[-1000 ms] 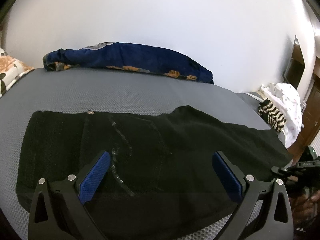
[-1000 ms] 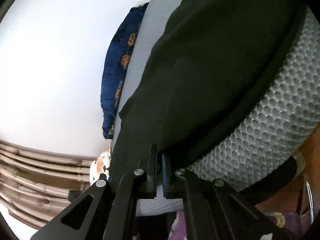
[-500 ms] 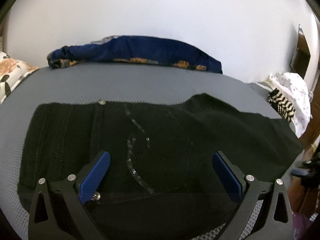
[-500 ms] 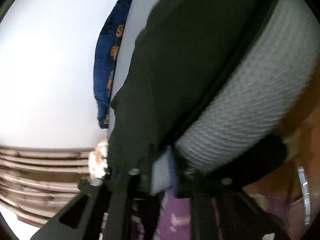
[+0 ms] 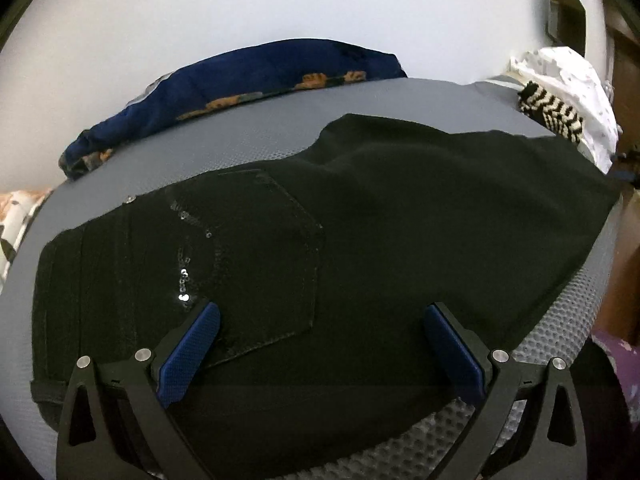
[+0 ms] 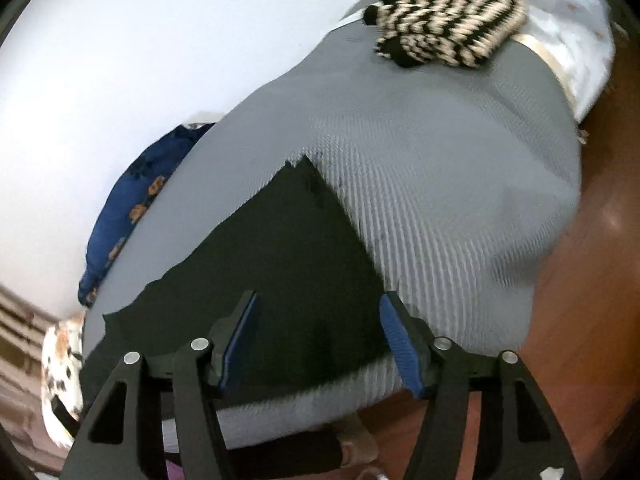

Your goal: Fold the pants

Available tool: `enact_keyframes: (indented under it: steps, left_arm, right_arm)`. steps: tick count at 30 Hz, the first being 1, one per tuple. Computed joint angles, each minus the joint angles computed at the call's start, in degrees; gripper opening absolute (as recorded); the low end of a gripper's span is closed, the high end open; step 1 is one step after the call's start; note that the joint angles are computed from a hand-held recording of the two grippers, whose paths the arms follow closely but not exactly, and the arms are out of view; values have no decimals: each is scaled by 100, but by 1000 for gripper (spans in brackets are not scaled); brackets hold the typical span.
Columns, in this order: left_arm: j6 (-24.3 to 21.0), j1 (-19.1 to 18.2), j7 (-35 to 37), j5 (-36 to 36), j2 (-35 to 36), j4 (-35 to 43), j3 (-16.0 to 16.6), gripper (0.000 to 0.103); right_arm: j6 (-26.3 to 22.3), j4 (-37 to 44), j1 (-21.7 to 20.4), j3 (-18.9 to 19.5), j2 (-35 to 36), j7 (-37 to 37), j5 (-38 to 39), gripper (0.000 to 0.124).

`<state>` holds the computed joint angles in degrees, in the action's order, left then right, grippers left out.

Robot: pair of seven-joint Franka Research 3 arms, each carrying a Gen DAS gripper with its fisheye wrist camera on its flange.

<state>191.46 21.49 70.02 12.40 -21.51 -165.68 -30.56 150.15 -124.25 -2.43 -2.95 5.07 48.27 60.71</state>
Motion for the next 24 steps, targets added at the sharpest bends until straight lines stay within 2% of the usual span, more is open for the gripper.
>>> enact_keyframes:
  steps: [1,2,4,5,7,8,10,11,12,13,15,17,18,21,22,24]
  left_arm:
    - [21,-301,-27,45,11,-11,318,101]
    - [60,-422,-61,37,-11,-32,436,101]
    - [95,-457,-127,-48,-68,-41,437,101]
    - [103,-441,-156,-93,-55,-14,416,101]
    - [-30,-263,-180,-170,-12,63,214,101]
    - [-105,-189,-193,-159,32,117,154,101]
    - [-233,-44,-269,-88,104,203,19,101]
    - [-189,222,-314,-47,73,198,-242,101]
    - [-183,454,-333,-8,30,202,-463,101]
    - [-206,491,-353,42,16,205,-484,101]
    - [-145,571,-411,117,43,204,-503,101]
    - [-51,635,-443,121,89,190,-522,101]
    - [-7,696,-441,89,94,184,-583,101]
    - [56,965,-377,-62,34,159,-935,101]
    - [52,1047,-353,-94,21,167,-1037,101]
    - [82,1061,-322,-120,36,163,-1044,101]
  right_arm:
    - [18,146,107,-23,101,-21,-31,60]
    - [-227,328,14,115,171,-444,294,60]
    - [-760,492,-15,242,184,-1416,1044,60]
    - [-857,582,69,307,232,-1684,1125,59]
    - [-1234,880,250,422,511,-1907,884,47]
    - [-1256,1030,373,470,677,-1822,571,38]
    - [-944,1327,655,540,1012,-1516,-213,35]
    - [-776,1464,694,570,1162,-1441,-327,31]
    - [-573,1583,758,523,1296,-1107,-631,17]
    - [-501,1725,752,482,1428,-790,-866,0]
    - [-581,1964,514,470,1626,-384,-931,0]
    - [-262,1918,408,436,1612,-196,-1099,0]
    - [-96,1899,353,396,1612,-114,-1223,0]
    - [-31,2083,124,354,1745,180,-1470,0]
    - [119,2041,115,313,1732,328,-1602,0]
    - [453,1921,211,133,1672,887,-2084,1]
